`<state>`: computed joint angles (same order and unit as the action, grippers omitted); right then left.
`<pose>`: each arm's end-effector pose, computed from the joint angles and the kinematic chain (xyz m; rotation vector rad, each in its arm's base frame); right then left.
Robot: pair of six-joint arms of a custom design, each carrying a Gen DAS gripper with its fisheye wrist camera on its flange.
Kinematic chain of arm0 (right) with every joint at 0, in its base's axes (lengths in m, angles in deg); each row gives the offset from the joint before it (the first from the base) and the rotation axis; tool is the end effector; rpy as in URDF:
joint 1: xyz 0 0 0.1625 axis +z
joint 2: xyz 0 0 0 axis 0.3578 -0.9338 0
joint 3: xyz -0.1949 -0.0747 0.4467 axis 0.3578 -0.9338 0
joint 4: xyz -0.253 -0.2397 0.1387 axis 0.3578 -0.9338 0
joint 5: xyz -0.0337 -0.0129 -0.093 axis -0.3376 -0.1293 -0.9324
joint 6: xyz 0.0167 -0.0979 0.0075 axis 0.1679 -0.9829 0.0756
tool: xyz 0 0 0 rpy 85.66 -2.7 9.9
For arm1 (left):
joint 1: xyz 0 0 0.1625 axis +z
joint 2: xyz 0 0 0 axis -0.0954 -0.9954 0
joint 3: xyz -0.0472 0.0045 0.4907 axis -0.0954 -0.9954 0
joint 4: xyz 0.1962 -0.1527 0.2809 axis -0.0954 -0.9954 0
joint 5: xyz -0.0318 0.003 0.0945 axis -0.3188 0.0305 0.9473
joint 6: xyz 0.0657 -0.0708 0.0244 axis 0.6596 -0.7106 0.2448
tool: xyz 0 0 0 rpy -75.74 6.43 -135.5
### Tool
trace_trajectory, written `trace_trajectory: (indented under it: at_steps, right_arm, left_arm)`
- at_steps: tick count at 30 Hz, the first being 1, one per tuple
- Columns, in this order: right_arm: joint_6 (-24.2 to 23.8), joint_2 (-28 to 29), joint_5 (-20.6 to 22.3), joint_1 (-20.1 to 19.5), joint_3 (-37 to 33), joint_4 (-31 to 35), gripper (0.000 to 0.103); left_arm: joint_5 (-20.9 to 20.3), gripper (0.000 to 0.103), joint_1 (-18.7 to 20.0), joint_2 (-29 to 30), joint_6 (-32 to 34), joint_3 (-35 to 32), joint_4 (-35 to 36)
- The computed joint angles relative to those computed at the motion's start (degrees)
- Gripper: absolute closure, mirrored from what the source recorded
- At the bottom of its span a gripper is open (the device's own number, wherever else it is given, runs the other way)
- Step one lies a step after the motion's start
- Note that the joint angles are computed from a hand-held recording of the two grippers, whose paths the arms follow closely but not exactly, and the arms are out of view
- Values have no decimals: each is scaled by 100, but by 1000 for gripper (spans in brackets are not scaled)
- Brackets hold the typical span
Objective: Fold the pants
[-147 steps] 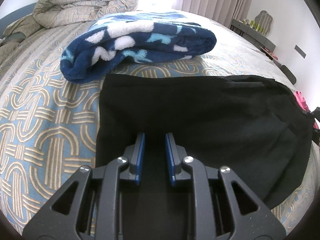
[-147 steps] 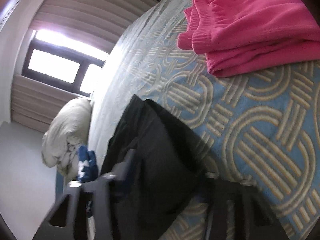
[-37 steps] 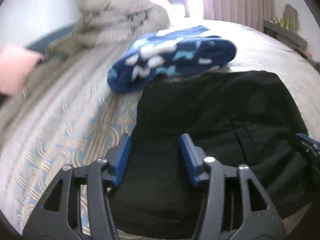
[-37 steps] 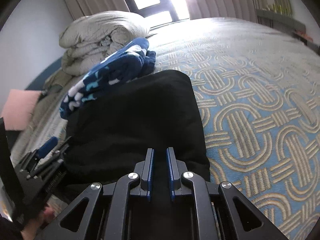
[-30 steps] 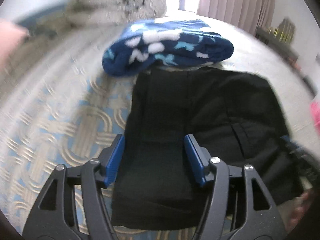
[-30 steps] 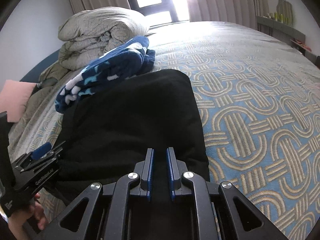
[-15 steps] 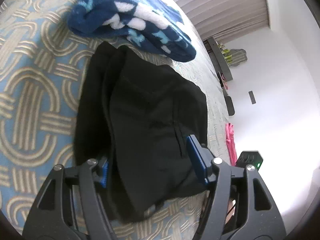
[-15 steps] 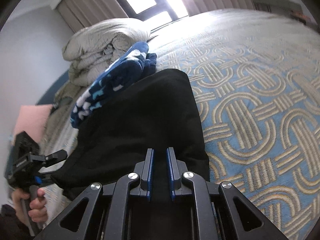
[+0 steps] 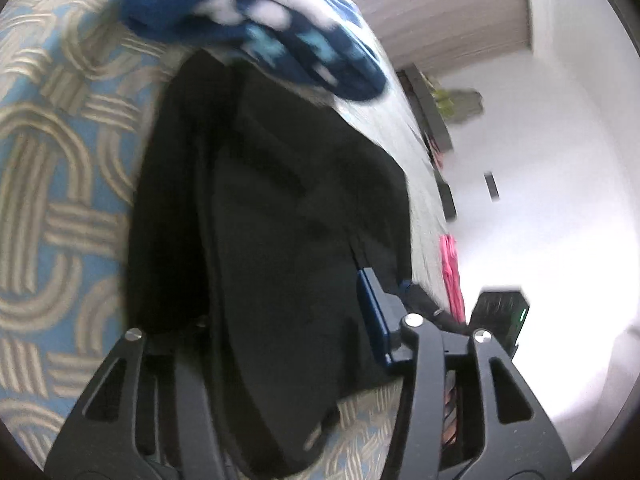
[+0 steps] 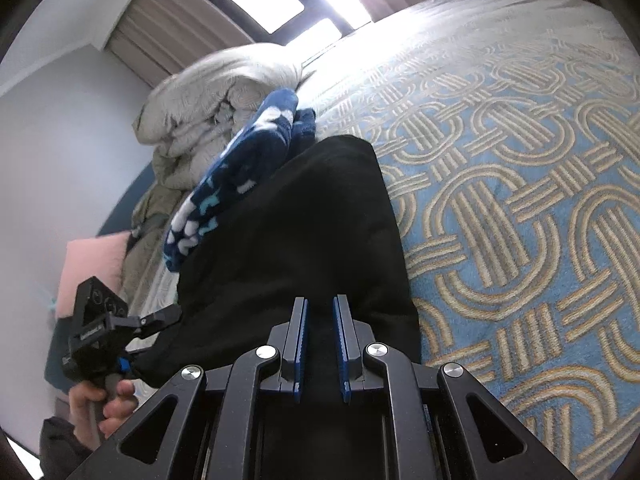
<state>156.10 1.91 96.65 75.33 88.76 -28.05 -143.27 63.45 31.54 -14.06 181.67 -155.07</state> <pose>0.1406 -0.3498 0.1411 -0.0408 -2.6240 1.2016 -0.1246 -0.4395 0.1319 -0.3290 -2.9579 0.2708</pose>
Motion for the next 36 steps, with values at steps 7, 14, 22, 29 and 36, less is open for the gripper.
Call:
trace_trajectory:
  at_steps: [7,14,22,29,36]
  right_arm:
    - [90,-883,-828,-184,-82,945,38]
    - [357,-471,-1274,-1046,-1018,2679,34]
    - [180,214,-1470,-896,-1906,3074,34]
    - [-389,85,-1500,-581,-1667,3374,47]
    - [5,434,-1137,-632,-1938,3306,75]
  left_arm:
    - [-334,55,-12,109,317,-64,-52]
    - [-782,55,472,110,300,-415,298]
    - [-1155,60,828,118,155,-720,509]
    - [-1231,68,674,-122,549,-549,677]
    - [-967,81,792,-30,485,-583,647]
